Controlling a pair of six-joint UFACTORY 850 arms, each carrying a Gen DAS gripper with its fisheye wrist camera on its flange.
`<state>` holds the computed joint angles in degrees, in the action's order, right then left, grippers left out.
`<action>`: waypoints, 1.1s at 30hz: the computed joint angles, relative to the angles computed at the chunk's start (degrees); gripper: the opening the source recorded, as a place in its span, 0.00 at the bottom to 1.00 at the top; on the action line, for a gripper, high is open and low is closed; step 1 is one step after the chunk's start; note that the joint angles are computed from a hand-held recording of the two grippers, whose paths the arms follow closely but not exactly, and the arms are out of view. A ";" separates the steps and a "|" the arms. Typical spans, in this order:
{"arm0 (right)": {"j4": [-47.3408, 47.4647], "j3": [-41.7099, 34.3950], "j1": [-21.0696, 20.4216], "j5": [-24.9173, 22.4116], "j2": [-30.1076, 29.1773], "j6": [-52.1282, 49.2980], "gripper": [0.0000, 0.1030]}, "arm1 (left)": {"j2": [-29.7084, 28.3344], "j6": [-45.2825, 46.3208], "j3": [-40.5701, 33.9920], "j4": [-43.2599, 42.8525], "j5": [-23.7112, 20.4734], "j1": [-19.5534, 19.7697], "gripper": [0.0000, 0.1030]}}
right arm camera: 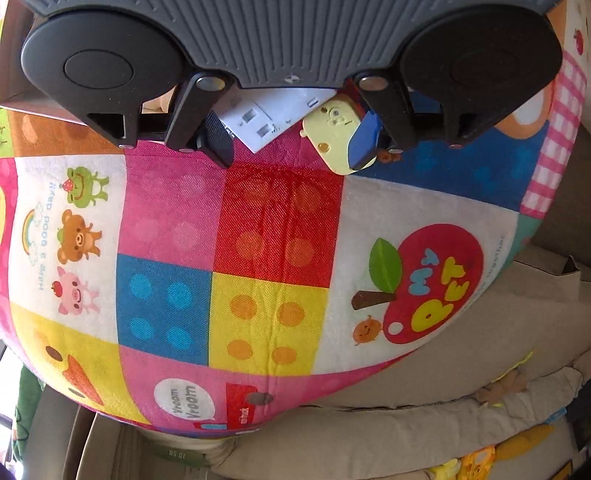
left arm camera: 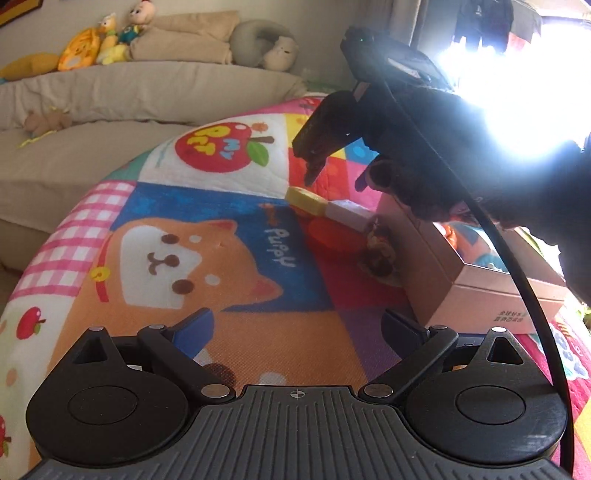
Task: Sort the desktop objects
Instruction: 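Open the right gripper over the box and withdraw it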
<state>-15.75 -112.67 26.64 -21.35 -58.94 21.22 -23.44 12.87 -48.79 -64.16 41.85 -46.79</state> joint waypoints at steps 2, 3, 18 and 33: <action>0.49 -6.26 -0.32 -4.01 -4.00 1.99 0.50 | 0.36 -1.41 0.33 0.74 -1.10 0.64 0.97; -2.22 -7.92 -0.25 -4.89 -5.03 5.36 0.47 | 0.51 -1.85 0.44 0.84 -1.51 0.86 0.97; 12.52 -0.77 0.07 -6.56 -0.48 -13.51 0.37 | 0.53 2.75 0.20 0.36 -1.68 -0.16 0.99; 67.66 40.10 -1.54 1.05 28.57 -74.06 0.36 | 3.04 11.10 3.27 -5.08 -1.55 -5.69 1.00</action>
<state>51.91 -72.57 25.10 -20.30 -30.38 -52.84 -20.40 23.97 -45.52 -69.25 40.30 -52.48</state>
